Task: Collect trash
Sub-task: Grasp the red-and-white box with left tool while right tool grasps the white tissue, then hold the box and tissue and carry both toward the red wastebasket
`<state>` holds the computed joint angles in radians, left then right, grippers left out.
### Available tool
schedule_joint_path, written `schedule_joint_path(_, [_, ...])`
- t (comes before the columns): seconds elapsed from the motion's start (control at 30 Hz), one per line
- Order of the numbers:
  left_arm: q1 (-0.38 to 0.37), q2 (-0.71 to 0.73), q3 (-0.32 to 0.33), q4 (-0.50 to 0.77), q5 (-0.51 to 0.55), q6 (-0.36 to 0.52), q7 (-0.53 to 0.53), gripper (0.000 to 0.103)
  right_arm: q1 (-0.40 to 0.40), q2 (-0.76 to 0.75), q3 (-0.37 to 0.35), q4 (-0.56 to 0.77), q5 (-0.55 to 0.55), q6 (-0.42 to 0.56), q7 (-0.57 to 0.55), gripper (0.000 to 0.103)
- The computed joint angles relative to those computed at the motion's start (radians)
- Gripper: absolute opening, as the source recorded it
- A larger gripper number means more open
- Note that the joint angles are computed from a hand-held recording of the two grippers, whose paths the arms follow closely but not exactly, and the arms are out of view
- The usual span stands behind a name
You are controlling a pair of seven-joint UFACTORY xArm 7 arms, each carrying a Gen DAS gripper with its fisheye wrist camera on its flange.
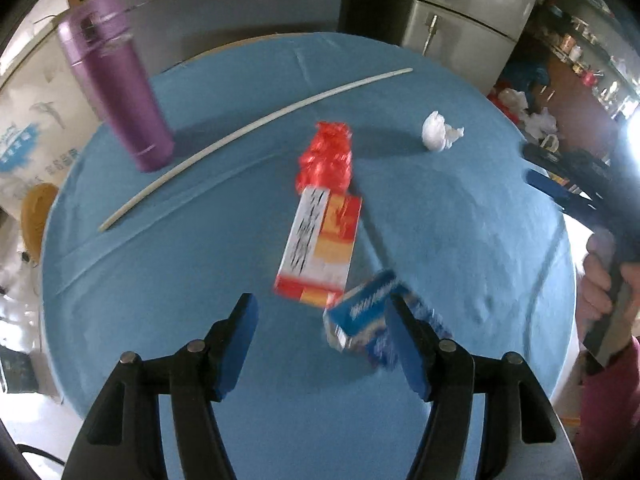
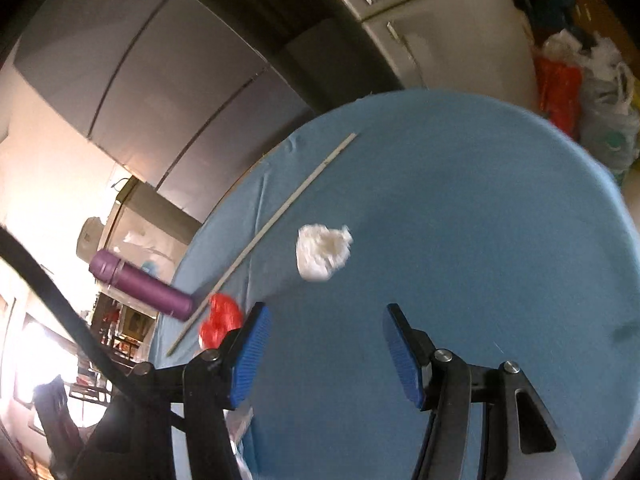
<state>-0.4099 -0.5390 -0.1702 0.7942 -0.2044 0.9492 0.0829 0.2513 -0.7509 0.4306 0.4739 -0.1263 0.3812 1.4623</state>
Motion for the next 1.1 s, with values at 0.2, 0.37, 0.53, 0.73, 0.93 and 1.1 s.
schedule_joint_path(0.2, [-0.014,0.172,0.02,0.076,-0.063,-0.053,0.053,0.068,-0.134,0.31,0.005,0.149,-0.085,-0.083,-0.025,0.062])
schedule_joint_path(0.37, [-0.011,0.235,0.019,0.086,-0.102,-0.078,0.082,0.067,-0.134,0.47,-0.013,0.254,-0.187,-0.022,0.002,0.062])
schedule_joint_path(0.53, [-0.011,0.254,0.031,0.084,-0.161,-0.106,0.133,0.055,-0.118,0.531,0.007,0.344,-0.345,0.098,0.08,0.037])
schedule_joint_path(0.73, [0.01,0.215,0.032,0.059,-0.159,-0.109,0.115,0.053,-0.007,0.435,-0.038,0.285,-0.341,0.089,0.123,0.036])
schedule_joint_path(0.93, [0.034,-0.001,0.032,-0.033,-0.092,-0.091,0.068,0.053,0.073,0.254,0.023,0.226,-0.293,0.142,0.141,0.036])
schedule_joint_path(1.1, [0.066,-0.233,0.015,-0.098,0.015,-0.046,0.0,0.053,0.095,0.162,0.13,0.252,-0.264,0.18,0.182,0.036])
